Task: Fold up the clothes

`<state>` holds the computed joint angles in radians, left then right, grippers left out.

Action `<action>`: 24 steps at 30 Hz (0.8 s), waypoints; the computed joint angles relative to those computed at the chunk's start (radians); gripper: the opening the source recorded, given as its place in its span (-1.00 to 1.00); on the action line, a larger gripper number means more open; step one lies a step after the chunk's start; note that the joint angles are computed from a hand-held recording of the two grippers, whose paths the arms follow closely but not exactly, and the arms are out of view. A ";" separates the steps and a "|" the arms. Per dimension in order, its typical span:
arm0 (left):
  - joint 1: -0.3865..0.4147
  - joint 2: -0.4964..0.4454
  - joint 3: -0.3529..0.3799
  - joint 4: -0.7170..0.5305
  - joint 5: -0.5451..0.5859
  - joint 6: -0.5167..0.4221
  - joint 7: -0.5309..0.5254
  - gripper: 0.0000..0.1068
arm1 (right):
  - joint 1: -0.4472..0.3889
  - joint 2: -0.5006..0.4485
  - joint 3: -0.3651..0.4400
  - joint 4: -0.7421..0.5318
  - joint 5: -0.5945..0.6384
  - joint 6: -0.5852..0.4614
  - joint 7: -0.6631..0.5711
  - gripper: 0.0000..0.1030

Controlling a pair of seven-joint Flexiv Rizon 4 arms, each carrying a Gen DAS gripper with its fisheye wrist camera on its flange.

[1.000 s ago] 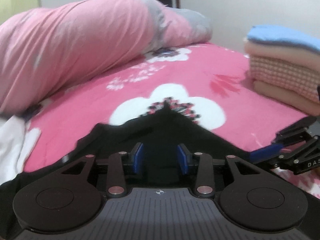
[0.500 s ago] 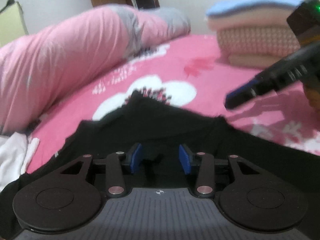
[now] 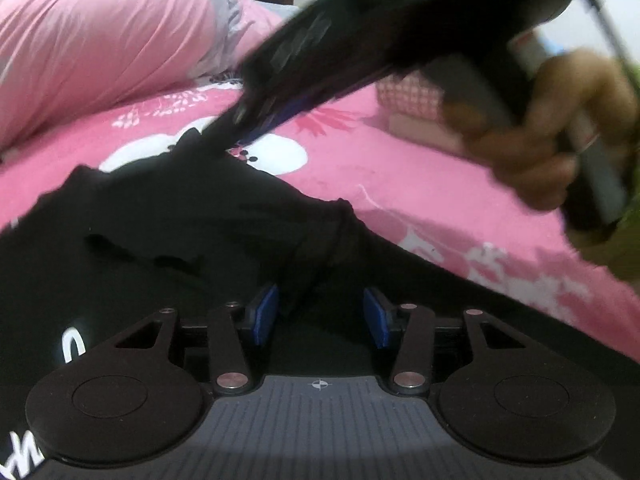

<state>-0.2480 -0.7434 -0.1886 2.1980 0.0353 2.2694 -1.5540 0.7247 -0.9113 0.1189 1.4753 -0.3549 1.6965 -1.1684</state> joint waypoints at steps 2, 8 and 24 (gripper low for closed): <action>0.084 -0.011 -0.058 0.010 0.080 0.011 -0.045 -0.12 | -0.008 -0.023 0.029 -0.027 -0.046 -0.055 -0.046 -0.63; 0.270 -0.074 -0.178 0.004 0.279 0.039 -0.169 -0.10 | -0.119 -0.061 0.253 -0.071 -0.094 -0.256 -0.307 -0.65; 0.187 -0.120 -0.088 -0.014 0.270 0.273 -0.198 0.05 | -0.124 -0.113 0.327 -0.225 0.198 -0.204 -0.404 -0.65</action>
